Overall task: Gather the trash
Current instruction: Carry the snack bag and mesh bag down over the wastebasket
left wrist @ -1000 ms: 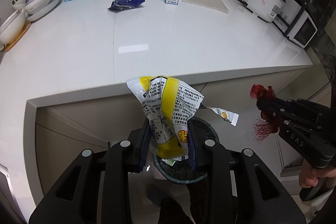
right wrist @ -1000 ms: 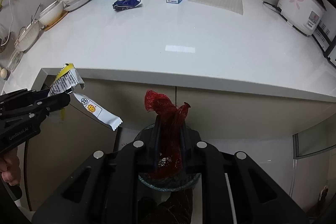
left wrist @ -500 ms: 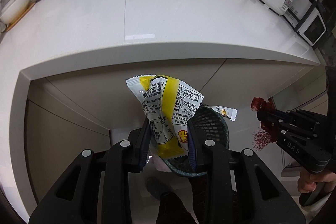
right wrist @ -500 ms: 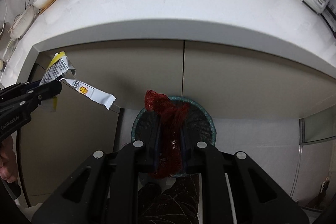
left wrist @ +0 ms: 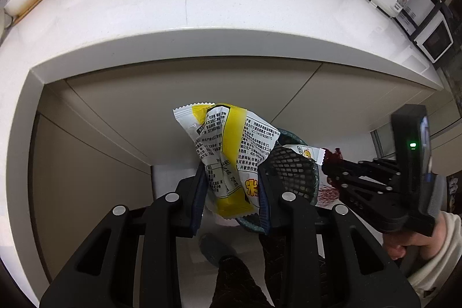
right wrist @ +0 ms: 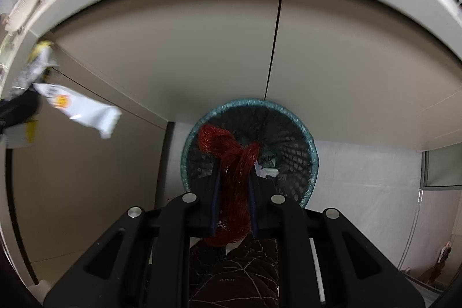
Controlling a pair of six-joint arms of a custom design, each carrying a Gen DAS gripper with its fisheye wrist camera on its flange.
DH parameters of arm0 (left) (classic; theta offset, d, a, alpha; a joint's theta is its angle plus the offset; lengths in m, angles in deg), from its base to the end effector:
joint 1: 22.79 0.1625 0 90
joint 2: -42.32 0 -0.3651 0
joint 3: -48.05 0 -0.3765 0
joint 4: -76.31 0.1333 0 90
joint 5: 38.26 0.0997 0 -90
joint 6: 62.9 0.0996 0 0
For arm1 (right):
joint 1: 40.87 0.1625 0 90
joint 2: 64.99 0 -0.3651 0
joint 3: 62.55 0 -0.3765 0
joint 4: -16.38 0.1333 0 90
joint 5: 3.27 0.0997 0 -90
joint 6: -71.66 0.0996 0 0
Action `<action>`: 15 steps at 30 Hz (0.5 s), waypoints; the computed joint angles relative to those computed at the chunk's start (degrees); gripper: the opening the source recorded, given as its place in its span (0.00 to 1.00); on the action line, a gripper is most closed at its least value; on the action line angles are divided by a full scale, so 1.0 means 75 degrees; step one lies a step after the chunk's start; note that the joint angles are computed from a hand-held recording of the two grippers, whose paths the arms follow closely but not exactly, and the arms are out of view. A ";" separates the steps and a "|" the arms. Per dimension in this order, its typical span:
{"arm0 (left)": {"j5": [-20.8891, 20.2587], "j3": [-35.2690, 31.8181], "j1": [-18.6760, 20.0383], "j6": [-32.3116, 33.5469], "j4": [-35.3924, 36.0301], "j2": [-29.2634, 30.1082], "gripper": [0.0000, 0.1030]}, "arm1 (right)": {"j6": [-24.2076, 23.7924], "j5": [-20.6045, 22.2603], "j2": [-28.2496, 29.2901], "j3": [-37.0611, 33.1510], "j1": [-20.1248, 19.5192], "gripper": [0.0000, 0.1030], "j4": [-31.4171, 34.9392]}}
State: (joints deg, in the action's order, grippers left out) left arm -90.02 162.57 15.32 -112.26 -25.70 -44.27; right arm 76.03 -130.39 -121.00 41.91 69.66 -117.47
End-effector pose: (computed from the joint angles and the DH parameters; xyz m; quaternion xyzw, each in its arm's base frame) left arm -0.2171 -0.4180 0.2480 0.0660 0.9345 -0.1678 0.3069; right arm 0.2603 -0.4864 0.0963 0.1458 -0.9360 0.0314 0.3188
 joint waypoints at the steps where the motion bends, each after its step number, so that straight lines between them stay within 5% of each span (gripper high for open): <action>1: 0.0007 0.0011 -0.0005 -0.0022 0.0037 -0.0016 0.29 | 0.0011 -0.0013 0.0048 0.0006 -0.0045 0.15 0.0029; 15: -0.0111 -0.0010 0.0147 -0.0167 0.0183 0.0206 0.29 | 0.0078 -0.0264 0.0418 -0.0145 -0.0252 0.26 0.0262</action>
State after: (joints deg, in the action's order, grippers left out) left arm -90.85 162.49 16.42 -113.52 -24.33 -42.72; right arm 76.61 -132.38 -117.87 40.82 67.77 -115.50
